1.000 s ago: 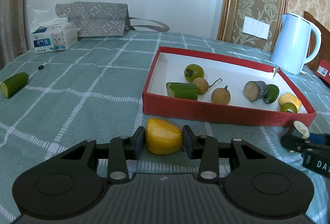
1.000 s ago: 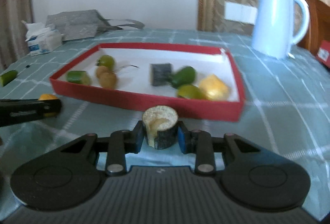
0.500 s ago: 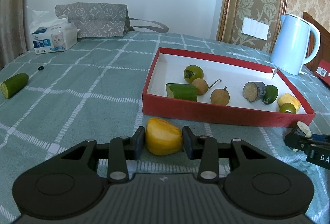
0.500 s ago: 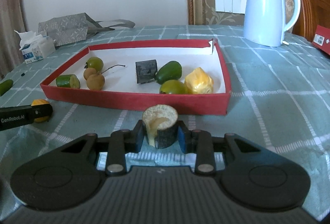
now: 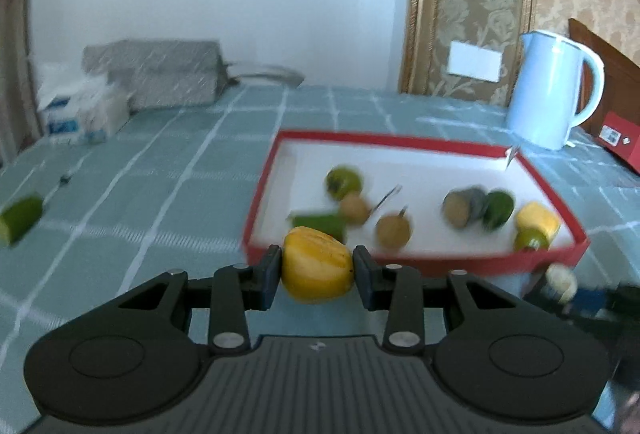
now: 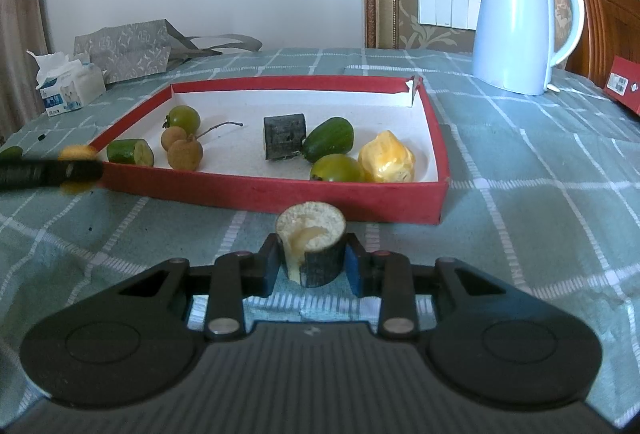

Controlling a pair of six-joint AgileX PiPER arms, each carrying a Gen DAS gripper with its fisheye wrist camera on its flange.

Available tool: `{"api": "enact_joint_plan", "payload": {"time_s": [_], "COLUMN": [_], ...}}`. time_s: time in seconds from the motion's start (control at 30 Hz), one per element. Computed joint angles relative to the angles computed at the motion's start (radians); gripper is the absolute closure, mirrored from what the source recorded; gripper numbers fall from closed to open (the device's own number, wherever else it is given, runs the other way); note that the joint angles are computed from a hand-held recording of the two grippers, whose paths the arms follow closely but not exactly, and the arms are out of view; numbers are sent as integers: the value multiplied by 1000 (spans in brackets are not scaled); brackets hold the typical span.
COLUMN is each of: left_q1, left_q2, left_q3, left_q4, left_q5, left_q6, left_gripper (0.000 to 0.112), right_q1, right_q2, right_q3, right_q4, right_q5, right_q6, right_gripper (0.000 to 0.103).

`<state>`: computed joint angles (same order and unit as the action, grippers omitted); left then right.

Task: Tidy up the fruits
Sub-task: 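Carry the yellow pepper into the red box and open the left tool, then carry the eggplant chunk into the red box and open the right tool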

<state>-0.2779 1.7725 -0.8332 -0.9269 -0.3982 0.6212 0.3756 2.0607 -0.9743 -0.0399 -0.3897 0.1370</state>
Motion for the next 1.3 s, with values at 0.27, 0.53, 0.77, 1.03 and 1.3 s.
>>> {"api": "enact_joint_plan", "payload": {"time_s": [0.27,0.53,0.77,1.03,1.3], "left_q1": [-30,-30,-42,-38,7], "left_q2": [186,288,229,66,39], "left_q3": [-314,-434,-307,0,144], "left_q4": [-360,-430,-112,88,263], "left_q5": [46,60,-51,-202,-252], "left_q6": [408,506,165,-104,-304], "left_gripper": [74,72,37,31,31], "right_q1": [-1,-3,-2,-3,-20], "right_q2": [0,0,-1,-2,-7], "right_q3": [0,-1,0,2,23], "right_q4": [0,-10,-1,-17,-84], "right_q5": [0,1,2,-1,-36], "right_q6": [-2,8,-3,21,96], "right_gripper": [71,71,71,71,72]}}
